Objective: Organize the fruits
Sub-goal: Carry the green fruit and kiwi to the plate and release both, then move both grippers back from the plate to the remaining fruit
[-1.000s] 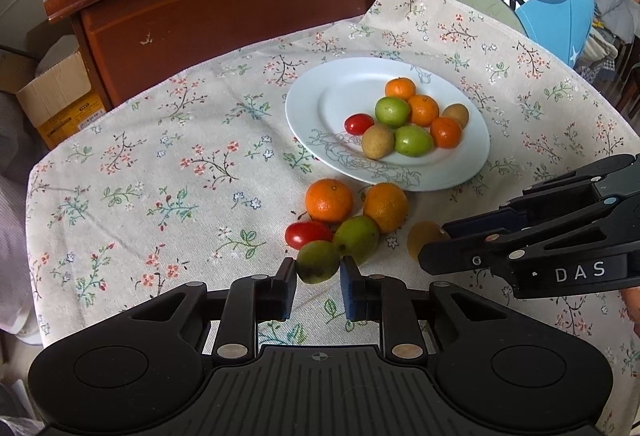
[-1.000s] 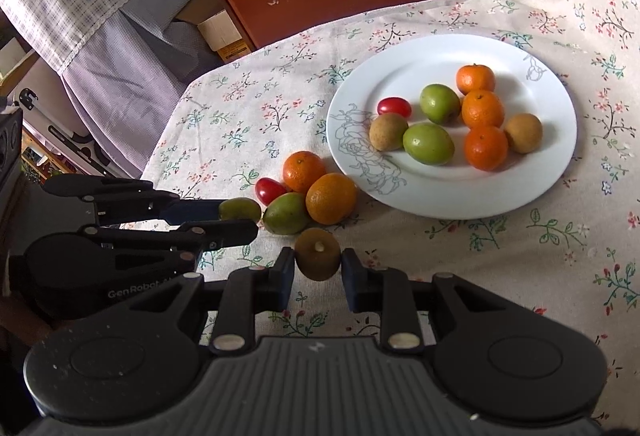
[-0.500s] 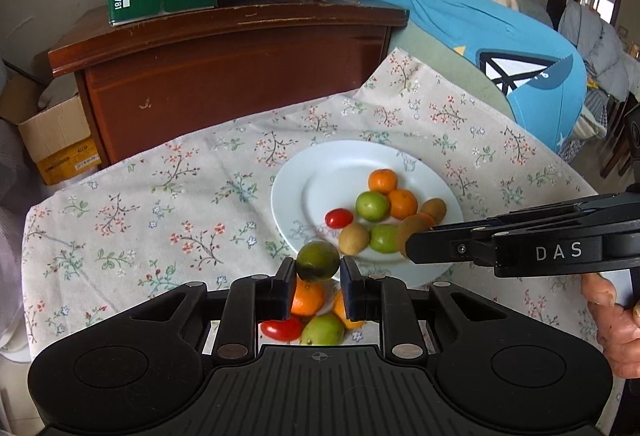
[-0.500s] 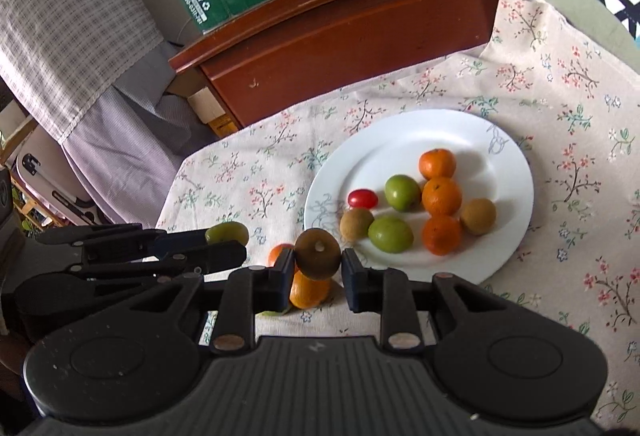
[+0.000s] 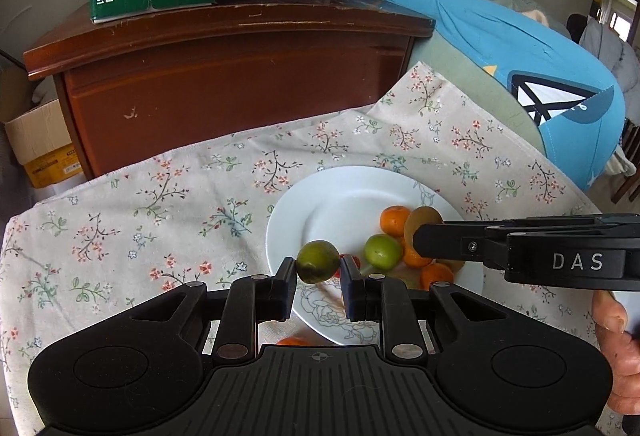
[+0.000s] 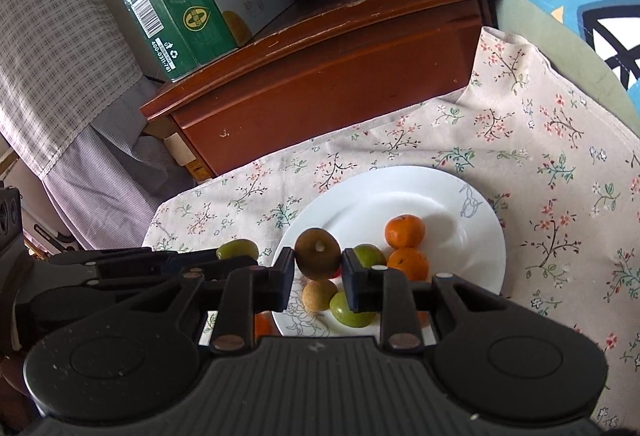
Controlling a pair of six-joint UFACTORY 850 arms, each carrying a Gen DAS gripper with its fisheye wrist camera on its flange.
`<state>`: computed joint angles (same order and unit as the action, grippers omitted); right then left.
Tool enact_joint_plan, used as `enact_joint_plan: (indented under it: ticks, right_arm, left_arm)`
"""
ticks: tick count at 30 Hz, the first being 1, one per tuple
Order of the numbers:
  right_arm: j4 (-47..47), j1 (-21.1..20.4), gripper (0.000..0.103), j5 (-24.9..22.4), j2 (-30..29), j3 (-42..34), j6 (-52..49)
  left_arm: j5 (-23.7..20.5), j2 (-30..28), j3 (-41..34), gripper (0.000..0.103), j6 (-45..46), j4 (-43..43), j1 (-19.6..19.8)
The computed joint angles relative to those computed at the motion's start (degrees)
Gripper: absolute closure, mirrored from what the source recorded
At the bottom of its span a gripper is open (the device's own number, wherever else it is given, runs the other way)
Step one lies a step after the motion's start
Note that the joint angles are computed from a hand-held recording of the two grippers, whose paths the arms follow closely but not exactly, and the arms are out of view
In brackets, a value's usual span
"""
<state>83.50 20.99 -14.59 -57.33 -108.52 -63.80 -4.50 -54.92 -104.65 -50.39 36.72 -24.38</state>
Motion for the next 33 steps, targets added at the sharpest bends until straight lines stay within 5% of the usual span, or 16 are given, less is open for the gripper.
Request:
enact_joint_plan:
  ticks: [9,17,20,22,24,30,33]
  right_arm:
    - [-13.18,-0.25,0.077,0.18,-5.32,-7.68,14.96]
    - [-13.2,-0.37,0.074,1.86,-6.27,-8.92,16.71]
    - [-11.09,-0.4,0.073,2.12,-5.88,-8.41,14.81]
    - [-10.64,-0.38,0.073,1.78,-5.74,-8.28,14.48]
    - [-10.08,-0.34,0.073,1.44,-5.49,-7.94,13.86]
    - [-6.74,0.01,0.071,1.04,-3.83,-5.56,9.43]
    - [-2.97,0.29,0.071,0.9,-2.29,-3.11,4.8]
  left_arm:
    - [-1.9,-2.98,-3.96,0.082,19.06,-20.34,0.22]
    - [-3.05,-3.2,-4.56,0.079,10.2,-12.82,0.1]
    - [-2.75,-2.4,-3.52,0.066,-1.06,-2.36,0.04]
    - [-3.1,-1.77,-2.77,0.046,-10.08,5.57,-0.01]
    - [-3.55,-1.12,-2.03,0.037,-17.13,11.85,-0.01]
    - [-3.74,1.38,0.56,0.027,-14.27,5.1,0.73]
    - [-3.98,3.29,3.13,0.027,-22.98,13.5,0.72]
